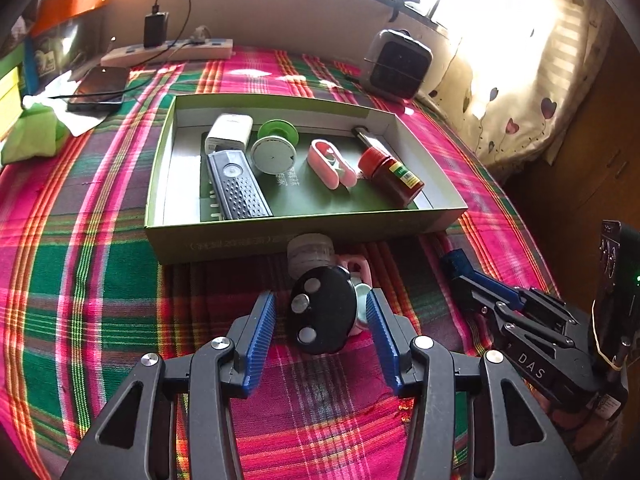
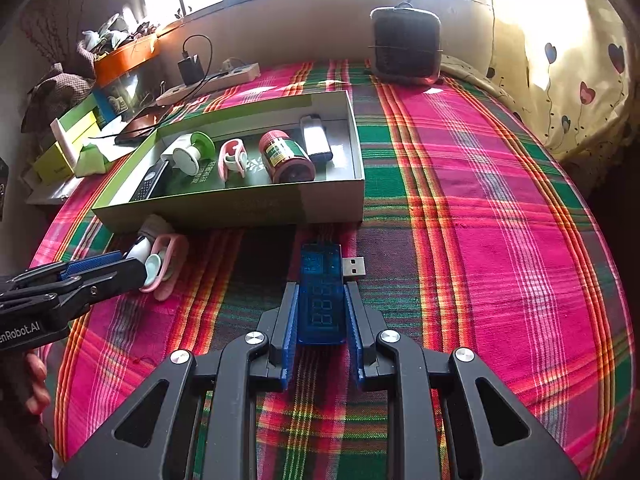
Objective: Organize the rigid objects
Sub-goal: 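Grasp the blue USB stick with the right tool while the left tool grasps the black button fob, then carry the USB stick with the right tool while the left tool carries the fob into the box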
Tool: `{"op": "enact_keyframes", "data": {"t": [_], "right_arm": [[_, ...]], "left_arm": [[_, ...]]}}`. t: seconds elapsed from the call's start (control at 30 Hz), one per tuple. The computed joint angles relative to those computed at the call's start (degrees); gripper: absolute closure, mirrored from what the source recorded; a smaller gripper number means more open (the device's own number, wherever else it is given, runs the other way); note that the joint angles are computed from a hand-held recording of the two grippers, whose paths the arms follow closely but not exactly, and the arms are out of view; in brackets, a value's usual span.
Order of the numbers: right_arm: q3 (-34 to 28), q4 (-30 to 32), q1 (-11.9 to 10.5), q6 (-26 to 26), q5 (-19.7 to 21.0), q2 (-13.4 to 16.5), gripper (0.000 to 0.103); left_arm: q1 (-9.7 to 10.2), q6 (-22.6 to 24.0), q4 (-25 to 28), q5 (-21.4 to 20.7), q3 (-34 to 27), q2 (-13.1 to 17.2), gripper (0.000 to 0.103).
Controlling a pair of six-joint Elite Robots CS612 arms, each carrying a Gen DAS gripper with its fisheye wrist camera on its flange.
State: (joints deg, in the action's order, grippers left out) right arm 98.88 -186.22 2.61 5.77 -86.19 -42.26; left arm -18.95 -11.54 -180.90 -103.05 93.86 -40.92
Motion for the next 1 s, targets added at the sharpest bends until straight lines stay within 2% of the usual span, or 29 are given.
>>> {"op": "enact_keyframes", "data": {"t": [0.3, 0.43, 0.63, 1.0], "right_arm": [[0.1, 0.0, -0.1, -0.1, 0.1, 0.0, 0.080], [0.0, 0.1, 0.0, -0.2, -0.1, 0.0, 0.080], [-0.1, 0.3, 0.2, -0.4, -0.6, 0.0, 0.080], [-0.2, 0.4, 0.3, -0.7, -1.2, 0.0, 0.080]], "left_arm": [[0.57, -0.9, -1.0, 0.3, -0.1, 0.3, 0.057], [0.77, -1.2, -1.0, -0.2, -0.1, 0.4, 0.068], [0.95, -1.3, -2.2, 0.0, 0.4, 0.4, 0.072], [1.26, -1.9, -3.5, 0.3, 0.9, 0.5, 0.072]]}}
